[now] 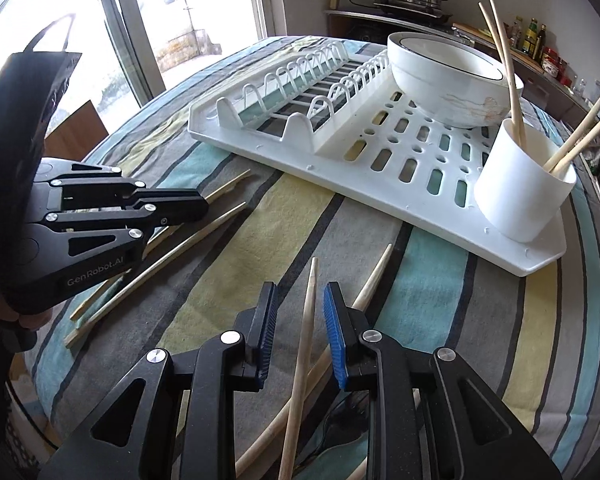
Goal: Organize utensils
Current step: 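Lift the held chopsticks off the cloth with both tools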
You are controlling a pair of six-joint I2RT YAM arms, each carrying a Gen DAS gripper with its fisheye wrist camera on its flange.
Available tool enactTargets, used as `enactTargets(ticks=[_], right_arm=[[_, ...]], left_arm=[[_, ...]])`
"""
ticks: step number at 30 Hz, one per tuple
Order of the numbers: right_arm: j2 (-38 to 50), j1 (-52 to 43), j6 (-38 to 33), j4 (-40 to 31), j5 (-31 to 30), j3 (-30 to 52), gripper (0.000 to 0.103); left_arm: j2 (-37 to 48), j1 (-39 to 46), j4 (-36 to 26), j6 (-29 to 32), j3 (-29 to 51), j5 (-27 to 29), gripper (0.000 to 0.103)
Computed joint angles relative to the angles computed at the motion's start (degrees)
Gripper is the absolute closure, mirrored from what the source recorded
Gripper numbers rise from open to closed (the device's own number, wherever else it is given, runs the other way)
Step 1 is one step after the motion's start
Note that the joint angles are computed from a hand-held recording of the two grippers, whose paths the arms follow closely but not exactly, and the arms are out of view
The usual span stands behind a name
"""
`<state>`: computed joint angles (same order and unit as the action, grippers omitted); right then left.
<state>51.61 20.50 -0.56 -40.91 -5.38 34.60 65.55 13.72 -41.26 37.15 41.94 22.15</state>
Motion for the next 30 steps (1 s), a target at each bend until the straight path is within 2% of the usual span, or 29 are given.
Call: enactTargets(ticks=[4, 6, 8, 17, 30], right_arm=[[1.71, 1.21, 0.67, 0.02, 2.27, 0.76, 0.086], [2.23, 1.13, 0.63, -0.22, 2.98, 1.21, 0.096], [2.47, 1.21, 0.67, -0.43, 3.58, 1.51, 0.098], [0.44, -1.84, 0.45, -0.51, 0.28, 1.23, 0.098], [-8.53, -5.64, -0.43, -5.69, -2.86, 1.54, 0.098]], left_arm=[[2.13, -2.33, 0.29, -0.74, 1.72, -1.98, 0.098], [3.29, -3.28, 0.13, -1.06, 2.67, -2.62, 0.098], [4.8, -4.14, -0.01, -1.4, 3.85, -3.14, 0.098], [7.13, -7.57, -0.5, -3.24, 6.37, -6.48, 0.098], [3.29, -1.17, -5.84, 0.48, 5.36, -1.82, 0.098]])
